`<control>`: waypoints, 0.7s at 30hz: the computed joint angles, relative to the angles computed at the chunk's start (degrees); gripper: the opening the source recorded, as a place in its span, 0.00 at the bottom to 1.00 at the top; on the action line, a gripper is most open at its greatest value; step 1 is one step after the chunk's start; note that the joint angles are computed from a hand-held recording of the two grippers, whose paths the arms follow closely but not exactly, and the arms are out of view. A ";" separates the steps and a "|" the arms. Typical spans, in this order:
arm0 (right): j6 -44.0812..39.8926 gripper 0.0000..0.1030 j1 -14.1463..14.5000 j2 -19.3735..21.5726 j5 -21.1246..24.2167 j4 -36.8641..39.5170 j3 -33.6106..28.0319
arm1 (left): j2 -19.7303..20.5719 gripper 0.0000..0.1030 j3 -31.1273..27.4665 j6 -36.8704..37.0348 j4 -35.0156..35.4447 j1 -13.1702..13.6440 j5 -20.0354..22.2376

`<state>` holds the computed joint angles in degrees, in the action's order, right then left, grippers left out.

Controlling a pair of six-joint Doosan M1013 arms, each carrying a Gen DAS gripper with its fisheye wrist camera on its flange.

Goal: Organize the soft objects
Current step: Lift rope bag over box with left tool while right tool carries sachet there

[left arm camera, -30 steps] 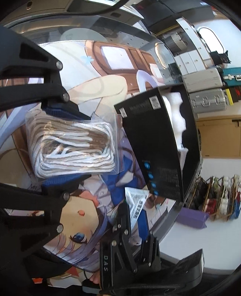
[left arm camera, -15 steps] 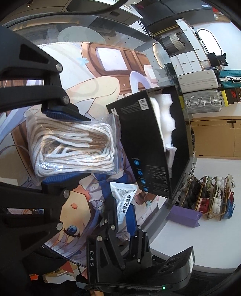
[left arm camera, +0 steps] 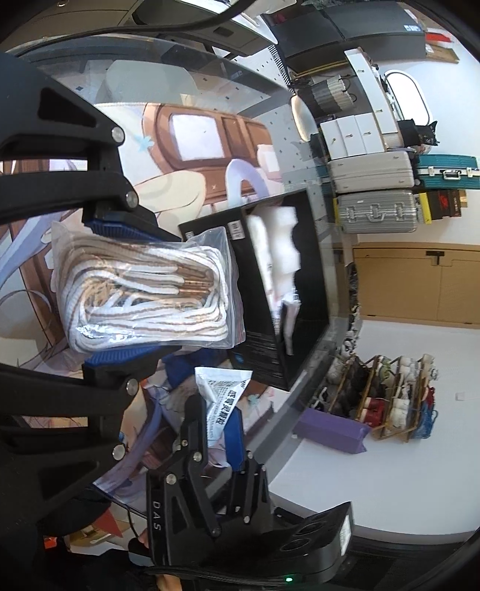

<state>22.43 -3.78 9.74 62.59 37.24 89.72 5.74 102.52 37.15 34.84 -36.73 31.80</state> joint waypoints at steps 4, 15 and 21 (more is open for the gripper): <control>-0.69 0.41 -0.40 -0.46 -0.04 1.67 -0.13 | -0.69 0.45 0.40 -3.78 2.91 -0.07 -0.91; -1.01 0.41 -1.52 -1.51 -0.81 6.12 -0.26 | -1.57 0.45 0.45 -11.84 10.43 -0.34 -0.51; -0.43 0.41 -1.94 -1.57 -1.46 8.69 -0.70 | -1.18 0.45 -0.45 -14.44 13.55 -0.26 0.64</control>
<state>22.00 -5.72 8.17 61.13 45.93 89.02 4.56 102.06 22.71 48.39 -36.98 32.44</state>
